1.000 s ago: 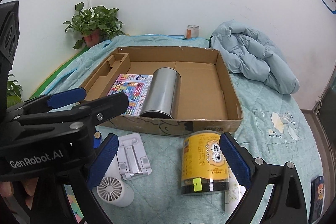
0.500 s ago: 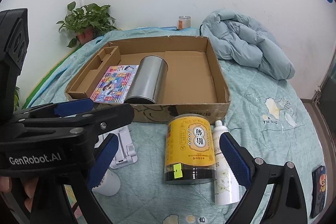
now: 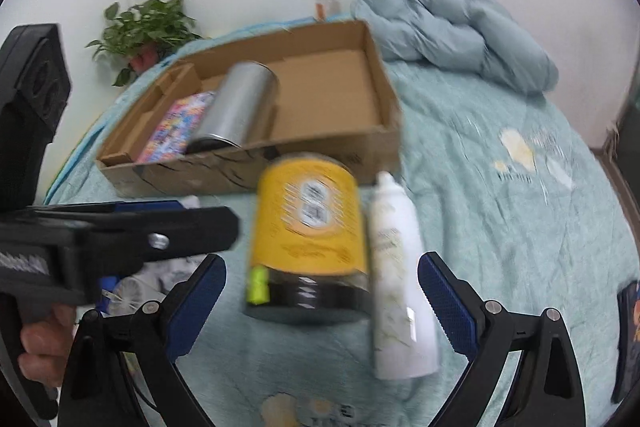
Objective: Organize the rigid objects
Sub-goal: 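Move the left tool toward the yellow-labelled can, then close the left tool around the yellow-labelled can's body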
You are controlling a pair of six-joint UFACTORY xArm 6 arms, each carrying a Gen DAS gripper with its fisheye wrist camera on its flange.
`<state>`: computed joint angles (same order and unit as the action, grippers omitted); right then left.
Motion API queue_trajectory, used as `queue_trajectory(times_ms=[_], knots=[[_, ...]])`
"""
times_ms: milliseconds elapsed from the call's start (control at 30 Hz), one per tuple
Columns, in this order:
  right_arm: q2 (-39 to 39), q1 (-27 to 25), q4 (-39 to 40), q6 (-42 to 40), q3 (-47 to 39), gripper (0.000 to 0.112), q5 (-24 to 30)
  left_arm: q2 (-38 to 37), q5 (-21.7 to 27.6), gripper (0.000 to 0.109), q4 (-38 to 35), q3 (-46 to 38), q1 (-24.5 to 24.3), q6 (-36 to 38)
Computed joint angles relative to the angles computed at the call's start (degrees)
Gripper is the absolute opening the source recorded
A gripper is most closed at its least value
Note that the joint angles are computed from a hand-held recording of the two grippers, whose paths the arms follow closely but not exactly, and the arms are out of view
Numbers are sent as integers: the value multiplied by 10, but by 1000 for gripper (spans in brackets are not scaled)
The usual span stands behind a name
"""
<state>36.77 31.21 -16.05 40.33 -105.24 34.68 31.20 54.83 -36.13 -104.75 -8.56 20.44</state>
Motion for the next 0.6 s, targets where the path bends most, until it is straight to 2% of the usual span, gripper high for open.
queue_trajectory(times_ms=[133, 233, 333, 533, 600], knots=[[-28, -15, 53, -27, 61, 90, -45, 28, 29, 84, -6, -30, -8, -6], [-25, -13, 107, -84, 64, 85, -54, 53, 55, 84, -1, -61, -12, -21], [-4, -10, 178, -136, 35, 82, -41, 68, 62, 84, 14, -78, -15, -37], [59, -8, 216, -170, -63, 76, 8, 119, 114, 83, 15, -147, -6, -70], [78, -8, 218, -173, -96, 77, 30, 122, 121, 83, 14, -154, -4, -72]])
